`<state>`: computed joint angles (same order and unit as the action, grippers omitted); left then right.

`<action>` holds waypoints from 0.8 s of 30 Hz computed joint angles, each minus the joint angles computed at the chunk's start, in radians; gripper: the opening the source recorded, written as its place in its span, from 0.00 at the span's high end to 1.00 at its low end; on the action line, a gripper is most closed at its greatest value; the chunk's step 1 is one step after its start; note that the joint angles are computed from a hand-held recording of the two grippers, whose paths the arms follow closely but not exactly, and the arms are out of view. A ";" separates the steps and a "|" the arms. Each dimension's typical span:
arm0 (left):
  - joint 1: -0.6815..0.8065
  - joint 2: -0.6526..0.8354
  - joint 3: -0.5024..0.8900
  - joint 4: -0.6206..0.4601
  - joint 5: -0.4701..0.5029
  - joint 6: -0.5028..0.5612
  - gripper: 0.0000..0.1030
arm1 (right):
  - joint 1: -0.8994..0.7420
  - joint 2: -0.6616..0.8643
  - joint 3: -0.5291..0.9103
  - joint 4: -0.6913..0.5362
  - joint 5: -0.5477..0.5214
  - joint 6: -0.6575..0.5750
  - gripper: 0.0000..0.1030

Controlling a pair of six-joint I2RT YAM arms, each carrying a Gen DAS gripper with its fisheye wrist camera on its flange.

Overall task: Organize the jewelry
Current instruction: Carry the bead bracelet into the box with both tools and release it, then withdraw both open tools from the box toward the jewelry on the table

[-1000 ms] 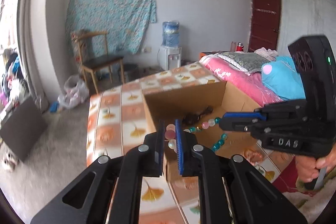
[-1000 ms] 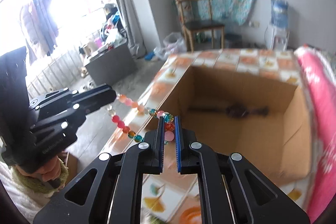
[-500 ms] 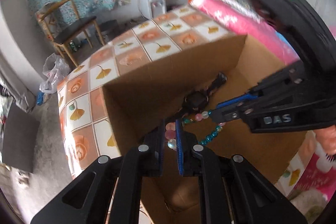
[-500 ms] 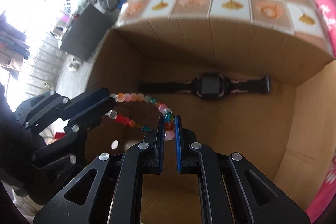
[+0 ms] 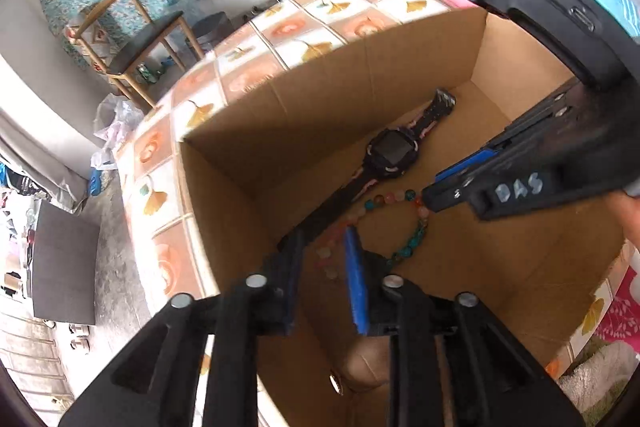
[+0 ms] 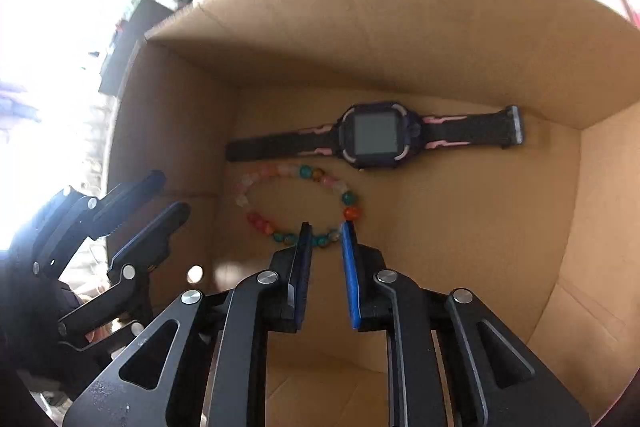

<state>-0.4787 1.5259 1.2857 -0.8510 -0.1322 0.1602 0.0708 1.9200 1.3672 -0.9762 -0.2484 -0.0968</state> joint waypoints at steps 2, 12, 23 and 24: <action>0.019 -0.056 -0.009 -0.005 0.018 -0.003 0.74 | -0.019 -0.062 -0.038 0.021 -0.012 -0.011 0.84; 0.284 -0.587 -0.154 -0.072 0.274 -0.062 0.46 | -0.341 -0.623 -0.282 -0.060 -0.325 -0.312 0.63; 0.150 -1.026 -0.621 -0.208 0.073 -0.393 0.24 | -0.936 -1.021 -0.733 -0.002 -0.280 -0.562 0.43; 0.111 -1.013 -0.661 -0.187 0.052 -0.425 0.24 | -0.905 -1.058 -0.774 0.067 -0.202 -0.504 0.43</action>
<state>-0.3675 0.5132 0.6250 -1.0383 -0.0802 -0.2647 -0.8344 0.8624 0.5936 -0.9089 -0.4502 -0.6010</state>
